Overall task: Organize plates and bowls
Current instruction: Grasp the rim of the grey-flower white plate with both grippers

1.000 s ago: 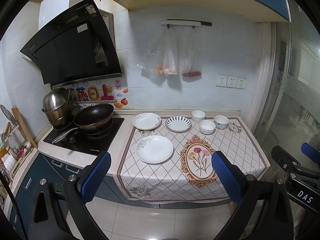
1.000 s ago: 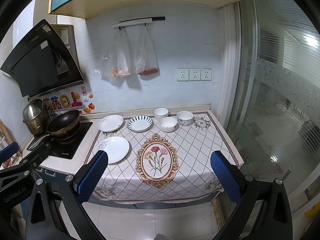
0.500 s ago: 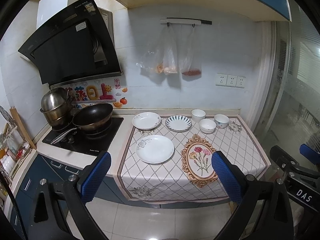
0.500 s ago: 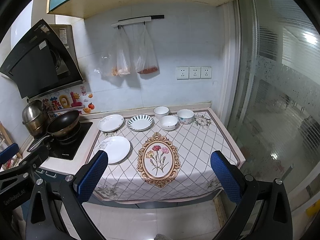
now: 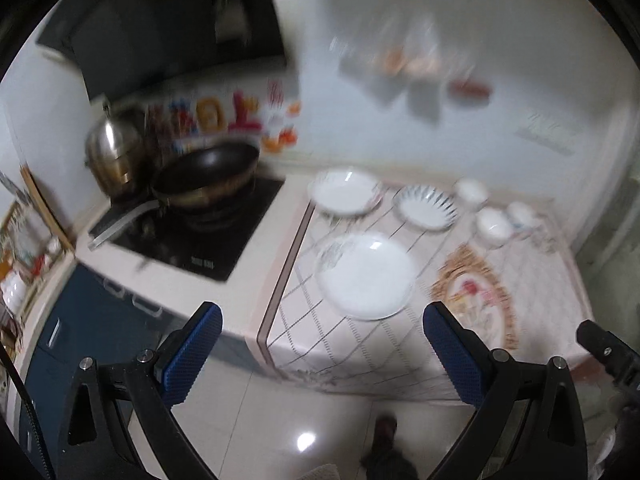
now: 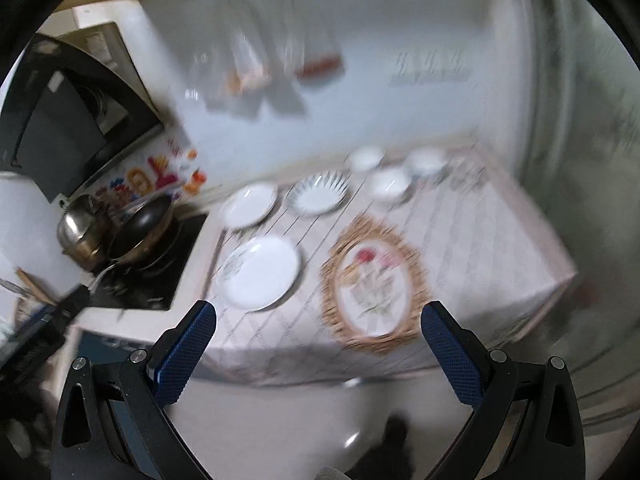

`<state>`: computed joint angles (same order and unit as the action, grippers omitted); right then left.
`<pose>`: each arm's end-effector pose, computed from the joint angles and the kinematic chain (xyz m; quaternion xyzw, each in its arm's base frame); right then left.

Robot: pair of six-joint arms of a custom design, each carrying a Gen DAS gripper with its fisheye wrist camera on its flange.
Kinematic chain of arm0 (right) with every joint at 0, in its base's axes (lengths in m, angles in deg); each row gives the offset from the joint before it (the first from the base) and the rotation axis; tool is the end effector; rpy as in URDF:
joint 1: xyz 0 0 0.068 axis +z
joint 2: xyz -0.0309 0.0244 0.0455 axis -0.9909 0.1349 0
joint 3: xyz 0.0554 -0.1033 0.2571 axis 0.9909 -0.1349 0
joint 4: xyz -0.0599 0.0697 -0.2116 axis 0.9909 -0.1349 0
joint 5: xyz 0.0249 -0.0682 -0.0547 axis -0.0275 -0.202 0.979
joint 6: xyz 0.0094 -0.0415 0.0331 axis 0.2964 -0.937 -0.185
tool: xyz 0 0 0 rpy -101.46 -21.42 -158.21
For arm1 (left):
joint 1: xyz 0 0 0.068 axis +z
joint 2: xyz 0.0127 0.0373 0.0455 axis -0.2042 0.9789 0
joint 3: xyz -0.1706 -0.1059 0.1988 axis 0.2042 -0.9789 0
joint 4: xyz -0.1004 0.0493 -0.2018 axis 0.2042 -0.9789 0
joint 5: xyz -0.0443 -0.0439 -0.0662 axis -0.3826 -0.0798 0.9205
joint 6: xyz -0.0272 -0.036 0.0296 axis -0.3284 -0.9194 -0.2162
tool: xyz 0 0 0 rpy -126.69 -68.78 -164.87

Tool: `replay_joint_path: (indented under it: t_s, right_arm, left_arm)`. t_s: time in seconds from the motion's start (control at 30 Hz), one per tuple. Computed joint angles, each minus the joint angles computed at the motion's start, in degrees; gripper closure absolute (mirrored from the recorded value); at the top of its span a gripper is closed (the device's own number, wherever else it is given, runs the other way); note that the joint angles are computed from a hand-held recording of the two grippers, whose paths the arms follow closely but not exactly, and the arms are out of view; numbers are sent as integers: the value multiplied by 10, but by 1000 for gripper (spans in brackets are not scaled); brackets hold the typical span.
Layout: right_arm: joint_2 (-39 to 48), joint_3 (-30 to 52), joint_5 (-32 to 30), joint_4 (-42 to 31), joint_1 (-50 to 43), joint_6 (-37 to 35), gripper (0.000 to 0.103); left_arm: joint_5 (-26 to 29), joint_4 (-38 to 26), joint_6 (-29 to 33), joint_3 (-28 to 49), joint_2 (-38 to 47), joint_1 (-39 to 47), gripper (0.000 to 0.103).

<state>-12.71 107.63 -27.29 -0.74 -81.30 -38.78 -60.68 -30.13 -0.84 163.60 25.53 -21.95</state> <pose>0.0950 0.0031 0.4207 0.1828 0.9174 0.0970 0.3401 0.2050 -0.0341 0.3826 0.0453 0.9352 -0.0055 0.3512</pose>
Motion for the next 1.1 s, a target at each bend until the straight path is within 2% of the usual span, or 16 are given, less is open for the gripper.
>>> replay_joint_path:
  t_s: [0.13,0.2,0.27,0.4,0.57,0.67,0.7,0.73,0.77,0.8,0.87,0.93,1.1]
  right_arm:
    - [118,-138,-134,183,-95,-71,0]
    - [205,-159,-179,260,-111,-89,0]
    - [317,-136,-201,303,-113,-105,1]
    - [540,-24,-248,333,-109,-150,8]
    - [781,208,-294,249,-93,-187,28]
    - [882,341,-312,192,-81,-201,42]
    - [913,384,-322,175,-78,-203,49]
    - [931,412,-328,162,-74,-204,52]
    - [947,434,-331,155,-70,-206,61]
    - [959,453,-331,148,-66,-208,72]
    - [960,451,-328,156,-59,-206,86]
    - [940,413,-312,196,-49,-199,90]
    - [887,318,-296,252,-56,-198,91]
  left_arm:
    - [15,65,-12,-13,141,23,0]
    - [20,84,-25,16,239,26,2]
    - [35,85,-37,51,311,31,5]
    - [40,63,-64,165,473,36,23]
    - [44,12,-80,323,628,43,40]
    - [52,-5,-75,374,670,46,50]
    - [55,-7,-71,383,678,47,58]
    - [60,-9,-66,389,685,48,68]
    - [66,-10,-60,394,691,49,74]
    - [69,-11,-58,395,695,49,78]
    - [70,14,-58,368,679,50,79]
    - [71,30,-59,345,664,50,81]
    - [75,48,-52,305,620,35,81]
